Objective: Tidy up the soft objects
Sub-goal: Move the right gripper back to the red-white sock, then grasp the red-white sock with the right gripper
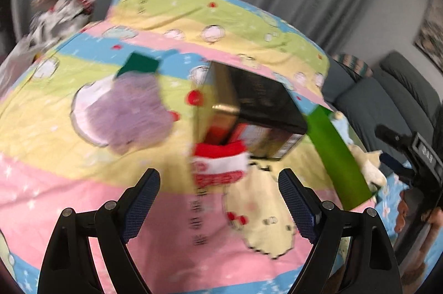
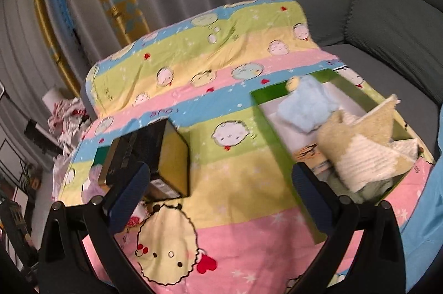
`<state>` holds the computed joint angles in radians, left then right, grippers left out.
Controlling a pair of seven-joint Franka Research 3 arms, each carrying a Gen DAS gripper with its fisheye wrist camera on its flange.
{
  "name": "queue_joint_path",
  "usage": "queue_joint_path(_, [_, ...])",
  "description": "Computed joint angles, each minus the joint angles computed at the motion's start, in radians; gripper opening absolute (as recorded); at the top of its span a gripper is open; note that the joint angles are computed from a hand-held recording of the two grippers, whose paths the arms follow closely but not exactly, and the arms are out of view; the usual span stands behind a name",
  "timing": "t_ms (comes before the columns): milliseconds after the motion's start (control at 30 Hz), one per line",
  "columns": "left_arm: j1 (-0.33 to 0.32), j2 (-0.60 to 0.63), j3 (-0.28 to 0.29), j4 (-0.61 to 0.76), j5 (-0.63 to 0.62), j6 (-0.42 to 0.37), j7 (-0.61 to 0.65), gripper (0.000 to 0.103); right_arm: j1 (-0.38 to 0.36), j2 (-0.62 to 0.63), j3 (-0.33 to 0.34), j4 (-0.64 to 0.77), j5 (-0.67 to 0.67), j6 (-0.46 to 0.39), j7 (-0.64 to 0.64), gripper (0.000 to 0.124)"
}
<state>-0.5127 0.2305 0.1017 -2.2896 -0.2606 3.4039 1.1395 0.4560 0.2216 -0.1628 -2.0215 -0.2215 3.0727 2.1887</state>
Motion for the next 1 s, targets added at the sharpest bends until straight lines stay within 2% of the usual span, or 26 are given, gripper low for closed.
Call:
queue_joint_path(100, [0.071, 0.001, -0.048, -0.022, 0.022, 0.008, -0.054, 0.087, 0.024, 0.027, 0.002, 0.032, -0.024, -0.038, -0.003, 0.102])
queue_joint_path(200, [0.044, 0.005, -0.009, -0.035, -0.009, 0.015, -0.051, 0.087, 0.031, 0.057, 0.022, 0.066, -0.035, -0.066, -0.025, 0.102])
queue_joint_path(267, [0.087, 0.011, -0.044, -0.039, 0.009, 0.026, -0.077, 0.087, 0.016, 0.077, 0.057, 0.087, -0.007, -0.073, -0.069, 0.102])
queue_joint_path(333, [0.202, 0.025, -0.139, -0.037, 0.098, 0.032, -0.150, 0.087, -0.030, 0.101, 0.129, 0.111, 0.074, -0.070, -0.158, 0.102])
queue_joint_path(367, [0.231, 0.032, -0.162, -0.033, 0.124, 0.026, -0.172, 0.087, -0.078, 0.117, 0.195, 0.124, 0.145, -0.067, -0.236, 0.102])
queue_joint_path(533, [0.297, 0.074, -0.210, -0.002, 0.243, 0.041, -0.254, 0.087, -0.276, 0.223, 0.469, 0.230, 0.440, -0.131, -0.544, 0.098])
queue_joint_path(600, [0.340, 0.092, -0.243, 0.010, 0.303, 0.054, -0.293, 0.087, -0.296, 0.264, 0.509, 0.275, 0.502, -0.173, -0.607, 0.092])
queue_joint_path(633, [0.382, 0.106, -0.278, 0.023, 0.350, 0.054, -0.321, 0.087, -0.302, 0.286, 0.521, 0.300, 0.529, -0.195, -0.631, 0.087])
queue_joint_path(700, [0.426, 0.128, -0.314, 0.042, 0.421, 0.064, -0.359, 0.087, -0.296, 0.317, 0.528, 0.337, 0.568, -0.232, -0.665, 0.078])
queue_joint_path(767, [0.448, 0.148, -0.331, 0.060, 0.478, 0.080, -0.386, 0.087, -0.301, 0.356, 0.544, 0.382, 0.614, -0.272, -0.713, 0.073])
queue_joint_path(867, [0.518, 0.193, -0.389, 0.104, 0.587, 0.079, -0.442, 0.087, -0.268, 0.395, 0.517, 0.433, 0.649, -0.315, -0.727, 0.069])
queue_joint_path(933, [0.534, 0.220, -0.405, 0.138, 0.632, 0.057, -0.466, 0.081, -0.241, 0.414, 0.492, 0.457, 0.665, -0.330, -0.738, 0.065])
queue_joint_path(1000, [0.524, 0.234, -0.397, 0.159, 0.651, 0.035, -0.469, 0.074, -0.224, 0.431, 0.475, 0.483, 0.687, -0.361, -0.755, 0.062])
